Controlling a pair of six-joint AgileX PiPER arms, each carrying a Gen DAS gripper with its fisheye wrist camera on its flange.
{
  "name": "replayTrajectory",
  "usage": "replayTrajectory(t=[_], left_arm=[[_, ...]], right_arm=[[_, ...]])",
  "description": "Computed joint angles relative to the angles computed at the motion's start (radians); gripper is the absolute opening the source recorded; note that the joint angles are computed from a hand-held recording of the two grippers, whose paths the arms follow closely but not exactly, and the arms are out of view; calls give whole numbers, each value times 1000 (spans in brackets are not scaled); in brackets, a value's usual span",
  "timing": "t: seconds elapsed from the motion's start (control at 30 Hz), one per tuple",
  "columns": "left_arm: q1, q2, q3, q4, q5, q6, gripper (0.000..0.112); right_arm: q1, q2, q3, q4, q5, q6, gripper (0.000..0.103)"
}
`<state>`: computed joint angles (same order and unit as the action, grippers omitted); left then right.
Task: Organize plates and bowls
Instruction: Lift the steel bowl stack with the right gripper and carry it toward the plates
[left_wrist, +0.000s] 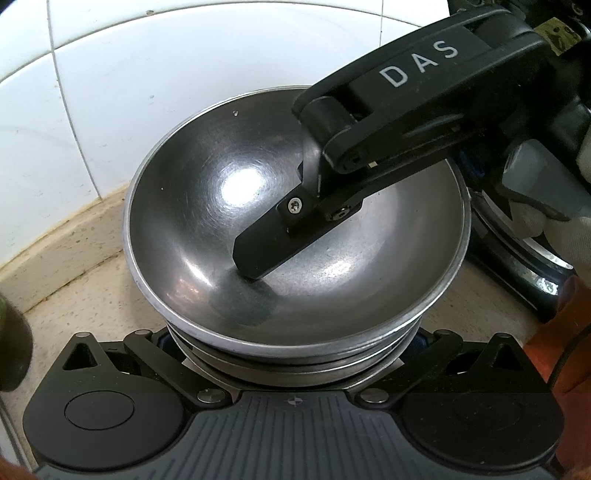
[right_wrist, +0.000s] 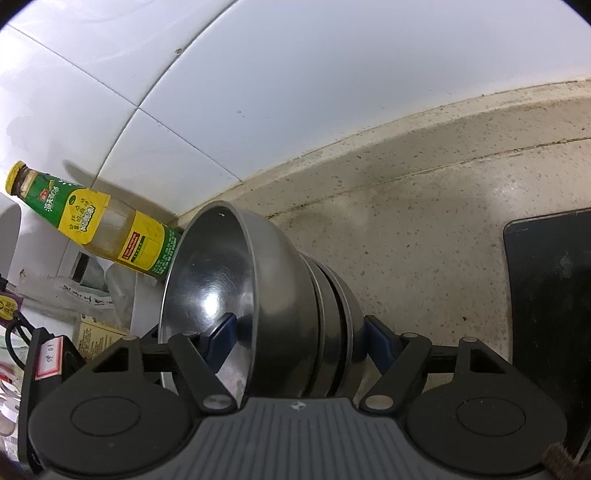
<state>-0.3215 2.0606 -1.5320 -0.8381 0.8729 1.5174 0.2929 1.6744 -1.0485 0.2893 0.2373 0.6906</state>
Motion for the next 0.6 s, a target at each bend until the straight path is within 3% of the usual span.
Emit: replayTrajectory(t=[0.33,0.6], left_arm=[[-8,-59,36,-35,-34,6,103],[2,-194,133,-55,-64,17,103]], right_arm=[[2,-32,10,-37,-15,25,69],[33,-87,-29,-233,36,198,69]])
